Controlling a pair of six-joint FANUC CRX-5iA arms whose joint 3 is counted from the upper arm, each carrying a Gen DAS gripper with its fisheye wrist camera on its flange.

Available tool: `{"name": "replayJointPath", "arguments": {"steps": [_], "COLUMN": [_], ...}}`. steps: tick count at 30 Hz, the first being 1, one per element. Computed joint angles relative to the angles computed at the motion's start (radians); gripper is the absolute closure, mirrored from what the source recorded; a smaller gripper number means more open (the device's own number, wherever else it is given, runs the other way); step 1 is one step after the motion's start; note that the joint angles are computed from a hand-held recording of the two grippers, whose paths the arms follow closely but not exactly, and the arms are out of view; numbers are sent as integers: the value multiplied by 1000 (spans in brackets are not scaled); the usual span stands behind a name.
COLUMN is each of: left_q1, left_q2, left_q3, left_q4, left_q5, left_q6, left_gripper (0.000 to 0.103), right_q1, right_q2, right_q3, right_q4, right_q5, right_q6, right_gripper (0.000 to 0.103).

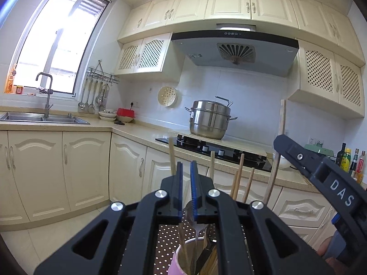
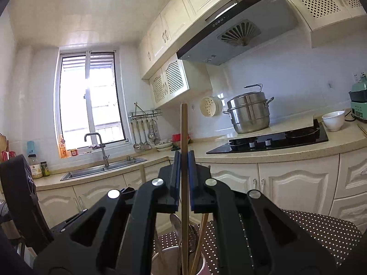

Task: Organize utensils
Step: 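Lift both held chopsticks and carry them over the pink cup, then open both tools to drop the chopsticks into the pink cup, then lower the left tool onto a wooden chopstick and close it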

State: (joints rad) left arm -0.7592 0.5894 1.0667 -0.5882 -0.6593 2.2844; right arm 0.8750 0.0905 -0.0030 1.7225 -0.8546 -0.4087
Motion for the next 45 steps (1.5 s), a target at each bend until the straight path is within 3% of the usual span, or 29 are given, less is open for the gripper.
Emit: {"name": "replayJointPath", "arguments": {"steps": [1,3,5,9,15,33,36,38,45], "left_q1": [2,-2,-14,-48,-76,-106,-111,-117,-138], "left_q2": [-6,-21,-43,-42,-55,-121,-134,-142,-184], "left_q3": [-8,-26,-51,-9,9,-50,-64,-70,-109], "left_q4": [7,-11,-66,-163,-239,-293,-303,-311,-346], "left_q5": [-3,-12,-19,-138,-240,-272,-273,-278,-292], "left_q6": [-2,19,61,75,89,84,93,96,116], "left_gripper": [91,64,63,57,53,46,46,45,43], "right_q1": [5,11,16,25,44,99,112,116,147], "right_q2": [0,-2,-1,1,11,26,26,25,15], "right_q3": [-1,-3,-2,0,11,41,45,45,46], "right_q4": [-6,-11,-18,-27,-55,-152,-156,-154,-143], "right_q5": [-6,-13,-19,-24,-30,-97,-116,-123,-163], "right_q6": [3,5,12,21,59,148,153,151,166], "right_gripper": [96,96,96,96,96,95,83,57,50]}}
